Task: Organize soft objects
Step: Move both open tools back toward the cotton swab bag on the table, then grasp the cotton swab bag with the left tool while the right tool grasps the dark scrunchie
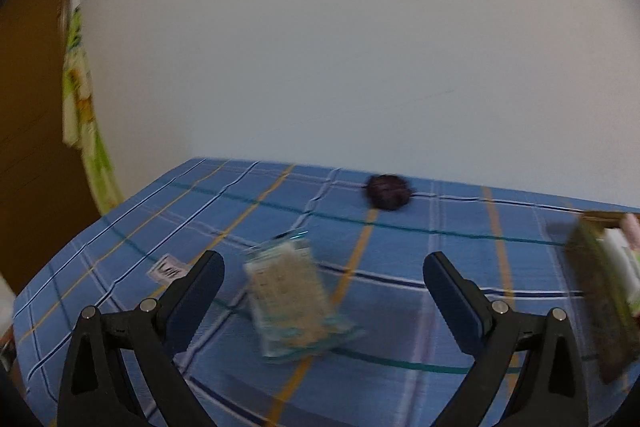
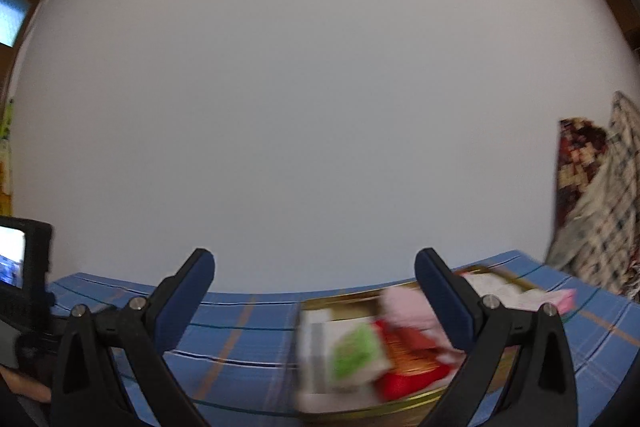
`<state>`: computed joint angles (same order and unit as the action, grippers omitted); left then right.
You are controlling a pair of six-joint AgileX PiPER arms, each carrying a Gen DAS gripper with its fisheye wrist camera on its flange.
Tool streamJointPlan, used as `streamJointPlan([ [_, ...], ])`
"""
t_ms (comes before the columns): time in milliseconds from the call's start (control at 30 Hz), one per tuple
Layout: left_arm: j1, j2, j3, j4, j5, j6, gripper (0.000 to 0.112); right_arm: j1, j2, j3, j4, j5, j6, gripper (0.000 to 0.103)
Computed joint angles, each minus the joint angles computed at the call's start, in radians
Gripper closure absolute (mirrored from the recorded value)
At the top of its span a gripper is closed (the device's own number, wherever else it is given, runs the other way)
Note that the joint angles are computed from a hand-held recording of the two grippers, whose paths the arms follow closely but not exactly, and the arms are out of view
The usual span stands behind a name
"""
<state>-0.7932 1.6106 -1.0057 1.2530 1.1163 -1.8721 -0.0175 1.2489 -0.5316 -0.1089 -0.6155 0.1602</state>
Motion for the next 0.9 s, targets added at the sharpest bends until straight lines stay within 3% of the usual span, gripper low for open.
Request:
streamJointPlan([
  [200,0.138,0.004,0.000,-0.121,-0.065,0.064,0.011,0.209,0.071,-0.072,0.164,0.061,-0.160,0.001],
  [467,0.257,0.045,-0.043,-0.218,-0.180,0.168,0.011,0.291,0.175,-0.181,0.225,0.137,-0.198,0.001],
  [600,0.316,0.038,-0.038,-0.273,-0.274,0.233,0.045,0.287,0.235,-0.255,0.194,0.204,-0.148,0.001],
  [667,0.358,0.021,-0.020,-0.321,-0.352,0.272,0.049,0.278,0.281,-0.309,0.181,0.240,-0.132,0.002],
  [800,0.383,0.012,-0.010,-0.282,-0.381,0.298,0.069,0.286,0.359,-0.410,0.171,0.322,-0.123,0.005],
  [900,0.456,0.002,0.001,-0.281,-0.468,0.373,0.084,0.295,0.425,-0.502,0.143,0.403,-0.094,0.009],
])
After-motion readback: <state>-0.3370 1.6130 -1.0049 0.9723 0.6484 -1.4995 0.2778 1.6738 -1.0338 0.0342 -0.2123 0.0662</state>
